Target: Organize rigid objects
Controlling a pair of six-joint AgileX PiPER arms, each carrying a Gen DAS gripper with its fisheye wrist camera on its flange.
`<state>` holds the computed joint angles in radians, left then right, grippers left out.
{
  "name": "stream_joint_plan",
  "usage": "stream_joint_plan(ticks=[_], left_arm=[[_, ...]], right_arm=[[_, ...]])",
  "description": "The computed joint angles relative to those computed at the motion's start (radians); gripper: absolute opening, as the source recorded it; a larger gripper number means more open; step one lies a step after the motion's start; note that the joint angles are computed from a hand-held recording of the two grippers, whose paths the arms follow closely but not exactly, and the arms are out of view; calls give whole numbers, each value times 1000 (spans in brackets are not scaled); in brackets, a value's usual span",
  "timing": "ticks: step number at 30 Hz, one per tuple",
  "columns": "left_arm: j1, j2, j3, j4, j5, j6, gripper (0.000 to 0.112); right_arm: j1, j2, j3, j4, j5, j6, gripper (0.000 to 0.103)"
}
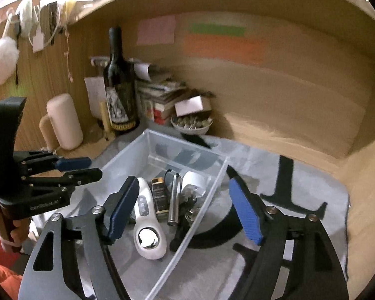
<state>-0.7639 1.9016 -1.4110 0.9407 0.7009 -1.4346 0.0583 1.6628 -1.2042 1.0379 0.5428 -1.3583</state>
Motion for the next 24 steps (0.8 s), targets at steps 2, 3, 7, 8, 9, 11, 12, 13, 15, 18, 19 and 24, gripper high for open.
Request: stream_joint_plan(ticks=[2, 3, 7, 8, 9, 11, 12, 13, 15, 18, 19, 24], left_arm=[[-36, -18, 6, 65, 33, -51, 41], [-52, -26, 9, 91, 45, -72, 45], [-133, -44, 12, 220, 122, -168, 60], [-151, -44, 12, 245, 139, -187, 62], [-169, -47, 12, 271, 153, -208, 67], [-200, -52, 15, 310, 176, -248, 75], [-213, -52, 16, 329, 188, -268, 80], [-229, -51, 18, 356, 207, -296, 83], [-265, -43, 14, 407, 264, -342, 92], [-320, -35, 21, 476, 341, -406, 101], [-336, -34, 22, 491, 363, -417, 101], [-382, -33, 20, 525, 399, -437, 102]], right_arm=[[-24, -34, 42, 81, -1, -75, 83], [-39, -55, 64, 119, 0, -110, 83], [-93, -118, 129, 218, 22, -190, 88], [-107, -134, 146, 246, 26, -210, 92], [-117, -148, 161, 274, 27, -233, 97], [-140, -187, 208, 358, 20, -307, 103], [-154, -211, 235, 399, 20, -346, 103], [-163, -229, 253, 427, 19, -374, 103], [-185, -267, 292, 479, 24, -424, 103], [-216, -310, 338, 540, 40, -480, 103], [-227, -327, 355, 559, 46, -498, 103], [-271, -362, 394, 597, 93, -521, 103]])
